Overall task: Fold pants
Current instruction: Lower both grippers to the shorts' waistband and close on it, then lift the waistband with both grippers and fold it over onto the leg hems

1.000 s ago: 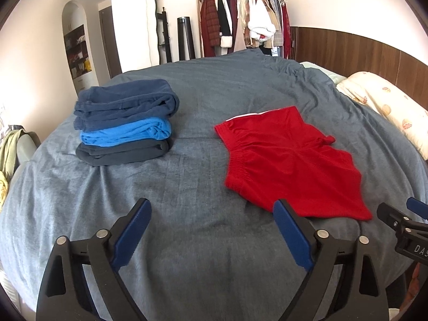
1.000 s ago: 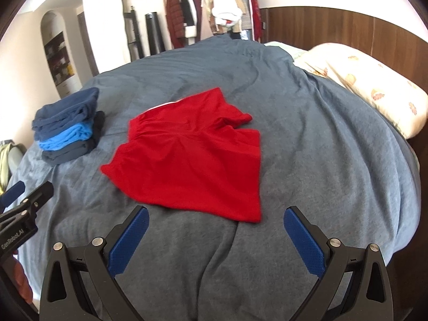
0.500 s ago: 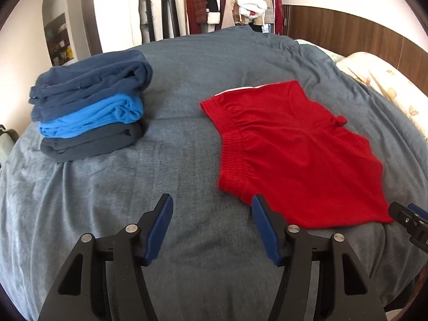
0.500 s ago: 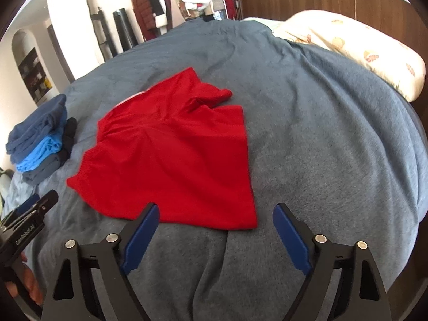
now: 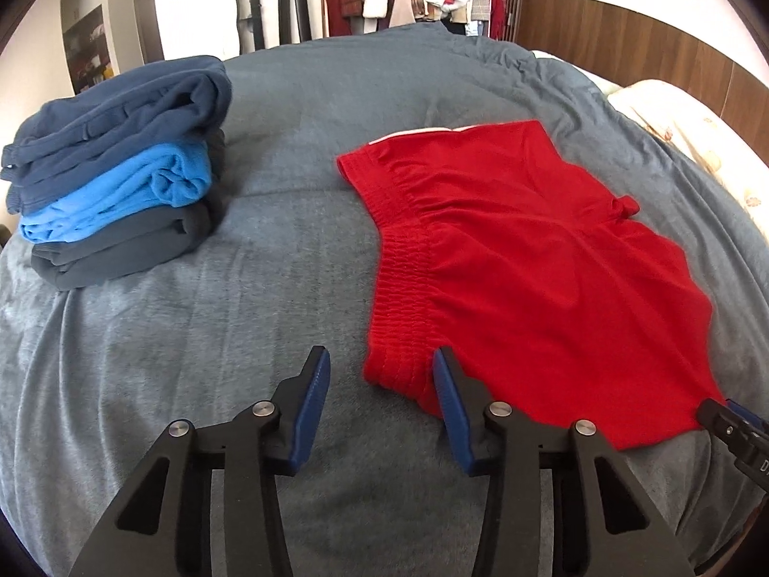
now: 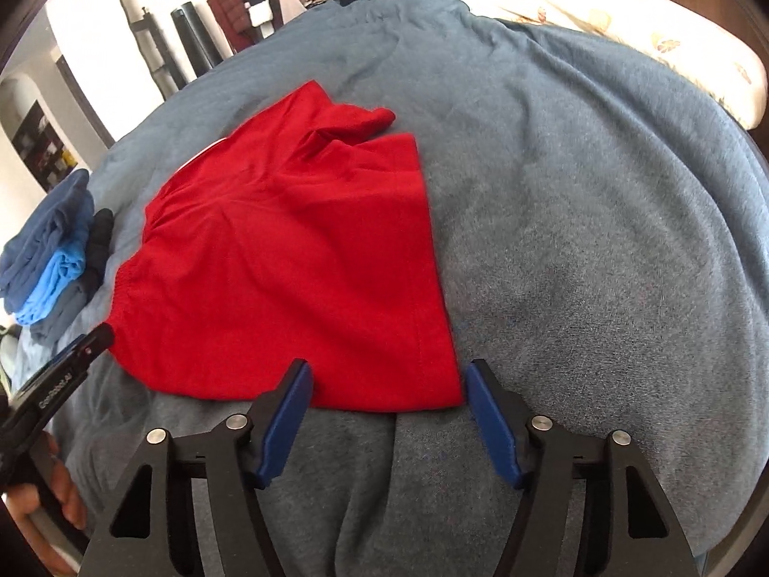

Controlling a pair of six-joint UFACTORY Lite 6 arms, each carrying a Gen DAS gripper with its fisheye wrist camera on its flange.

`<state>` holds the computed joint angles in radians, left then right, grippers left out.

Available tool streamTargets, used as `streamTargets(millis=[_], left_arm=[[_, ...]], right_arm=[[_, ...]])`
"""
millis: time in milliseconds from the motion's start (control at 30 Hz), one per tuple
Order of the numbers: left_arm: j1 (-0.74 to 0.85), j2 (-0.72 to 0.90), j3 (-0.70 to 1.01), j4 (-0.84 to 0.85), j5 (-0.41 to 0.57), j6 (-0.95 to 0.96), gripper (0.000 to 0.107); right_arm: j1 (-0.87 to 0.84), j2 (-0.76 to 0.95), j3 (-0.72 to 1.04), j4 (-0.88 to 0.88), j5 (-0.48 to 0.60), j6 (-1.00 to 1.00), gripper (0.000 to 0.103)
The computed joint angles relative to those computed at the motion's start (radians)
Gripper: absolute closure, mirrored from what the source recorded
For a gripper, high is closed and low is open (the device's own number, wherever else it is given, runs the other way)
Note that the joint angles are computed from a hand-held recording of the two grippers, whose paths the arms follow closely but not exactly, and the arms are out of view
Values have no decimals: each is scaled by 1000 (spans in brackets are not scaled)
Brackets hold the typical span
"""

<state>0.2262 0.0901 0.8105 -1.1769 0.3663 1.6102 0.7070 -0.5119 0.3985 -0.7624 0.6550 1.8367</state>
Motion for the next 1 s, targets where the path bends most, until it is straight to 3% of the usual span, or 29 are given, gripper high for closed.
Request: streamTargets(millis=[200, 300, 367, 467, 700, 800, 1000], left_arm=[[-32, 66, 39, 55, 7, -61, 77], [-40, 72, 38, 39, -7, -51, 79], [-38, 66, 32, 28, -10, -39, 80], [-48, 52, 27, 65, -24, -80, 81], [-80, 50, 113, 443, 16, -490, 82], [-101, 67, 197, 659, 91, -734, 83], [-127, 113, 386, 874, 279, -996, 83]], right_arm=[[-48, 7, -8, 38, -34, -49, 48], [-73, 28, 4, 80, -38, -112, 61], [-93, 37, 14, 116, -38, -165, 76], [-136, 38, 21, 177, -54, -256, 83], [-215, 56, 129, 345, 5, -518, 93], [-254, 76, 208, 424, 55, -633, 94], [-345, 151, 419, 572, 175, -856, 94]])
